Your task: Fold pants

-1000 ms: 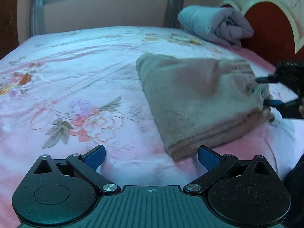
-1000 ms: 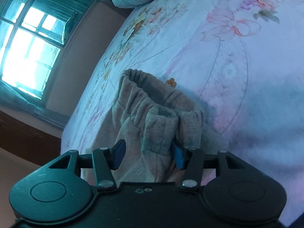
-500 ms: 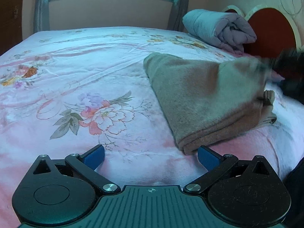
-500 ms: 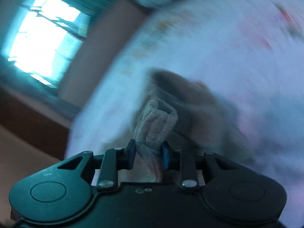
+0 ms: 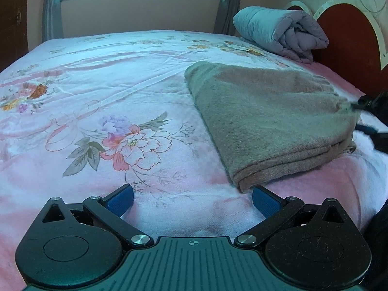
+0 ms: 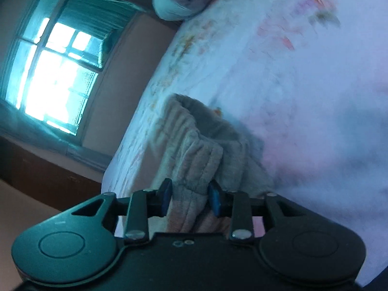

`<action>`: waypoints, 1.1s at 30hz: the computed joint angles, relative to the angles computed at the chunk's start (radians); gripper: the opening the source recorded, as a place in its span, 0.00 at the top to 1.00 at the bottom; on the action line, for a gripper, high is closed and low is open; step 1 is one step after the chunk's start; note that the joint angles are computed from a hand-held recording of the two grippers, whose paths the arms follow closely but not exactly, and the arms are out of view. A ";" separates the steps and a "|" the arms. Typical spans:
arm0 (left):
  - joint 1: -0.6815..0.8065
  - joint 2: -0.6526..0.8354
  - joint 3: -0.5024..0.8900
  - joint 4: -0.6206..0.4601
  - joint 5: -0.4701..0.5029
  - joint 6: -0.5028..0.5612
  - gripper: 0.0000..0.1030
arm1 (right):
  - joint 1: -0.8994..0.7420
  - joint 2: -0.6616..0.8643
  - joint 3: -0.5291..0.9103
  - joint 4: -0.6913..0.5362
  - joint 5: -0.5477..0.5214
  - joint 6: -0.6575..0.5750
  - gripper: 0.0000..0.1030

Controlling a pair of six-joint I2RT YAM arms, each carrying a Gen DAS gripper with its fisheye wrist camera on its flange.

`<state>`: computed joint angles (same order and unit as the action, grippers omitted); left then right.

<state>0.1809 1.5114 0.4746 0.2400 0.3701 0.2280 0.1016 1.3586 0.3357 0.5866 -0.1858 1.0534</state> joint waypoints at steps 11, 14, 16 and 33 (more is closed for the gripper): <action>0.007 0.002 0.000 0.002 0.008 0.002 0.00 | -0.043 0.071 0.030 -0.010 -0.044 -0.001 0.40; 0.010 0.001 0.000 0.001 0.013 0.001 0.00 | -0.018 0.154 0.129 -0.098 -0.021 -0.028 0.69; 0.009 -0.001 -0.003 0.004 0.012 0.001 0.00 | -0.005 0.144 0.140 -0.094 -0.016 -0.052 0.72; 0.145 -0.083 -0.062 0.066 0.126 -0.109 0.00 | -0.027 0.028 0.111 -0.047 0.027 -0.193 0.60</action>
<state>0.3255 1.4282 0.4130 0.3059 0.4964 0.1191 0.0744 1.3867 0.4463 0.5395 -0.1591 0.8600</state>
